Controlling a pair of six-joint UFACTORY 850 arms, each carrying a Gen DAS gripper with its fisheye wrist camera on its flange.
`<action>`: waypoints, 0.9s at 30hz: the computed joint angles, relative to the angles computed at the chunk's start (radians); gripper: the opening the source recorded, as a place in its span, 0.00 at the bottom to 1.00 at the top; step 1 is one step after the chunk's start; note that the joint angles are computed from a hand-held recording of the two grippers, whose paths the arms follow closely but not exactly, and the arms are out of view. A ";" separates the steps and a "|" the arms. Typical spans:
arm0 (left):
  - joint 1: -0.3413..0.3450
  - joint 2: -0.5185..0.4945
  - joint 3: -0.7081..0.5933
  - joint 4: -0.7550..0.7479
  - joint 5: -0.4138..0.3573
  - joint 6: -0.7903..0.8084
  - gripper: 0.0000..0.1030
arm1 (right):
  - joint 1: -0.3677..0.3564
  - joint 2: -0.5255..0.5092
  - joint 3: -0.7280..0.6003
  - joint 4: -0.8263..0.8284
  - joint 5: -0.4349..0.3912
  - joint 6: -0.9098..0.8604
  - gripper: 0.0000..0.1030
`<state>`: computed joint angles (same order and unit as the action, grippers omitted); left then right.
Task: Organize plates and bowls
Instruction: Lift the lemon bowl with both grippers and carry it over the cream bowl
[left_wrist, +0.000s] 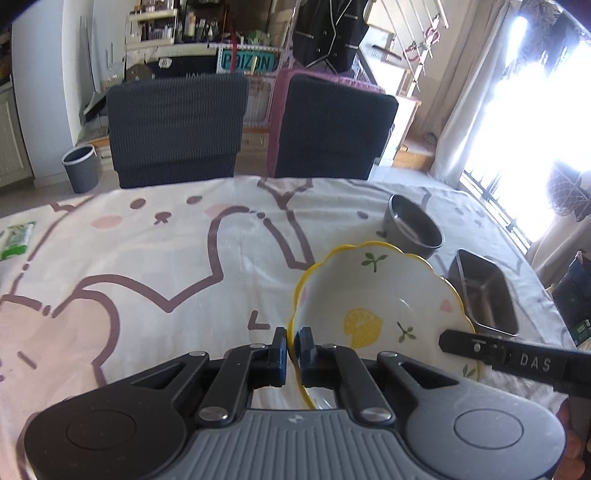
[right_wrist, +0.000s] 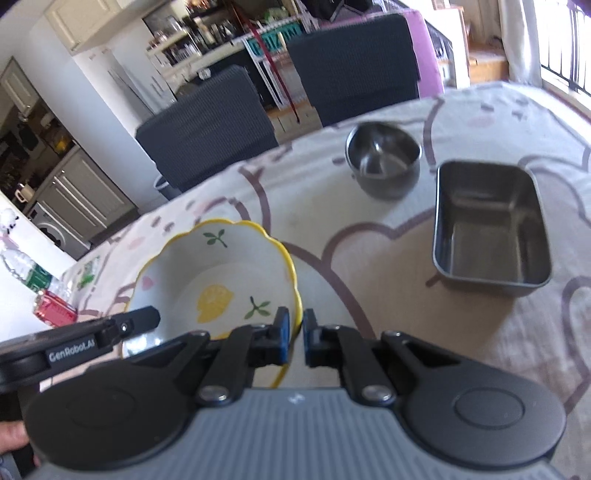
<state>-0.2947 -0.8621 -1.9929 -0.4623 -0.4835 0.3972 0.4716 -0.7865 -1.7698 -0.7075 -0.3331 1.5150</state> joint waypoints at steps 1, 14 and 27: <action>-0.001 0.025 0.032 -0.006 0.015 0.007 0.07 | 0.004 0.015 0.017 -0.043 0.006 0.039 0.09; 0.007 0.307 0.400 -0.088 0.174 0.069 0.07 | 0.057 0.168 0.205 -0.458 0.084 0.343 0.09; 0.040 0.416 0.573 -0.170 0.125 0.024 0.07 | 0.096 0.186 0.227 -0.172 0.084 0.011 0.09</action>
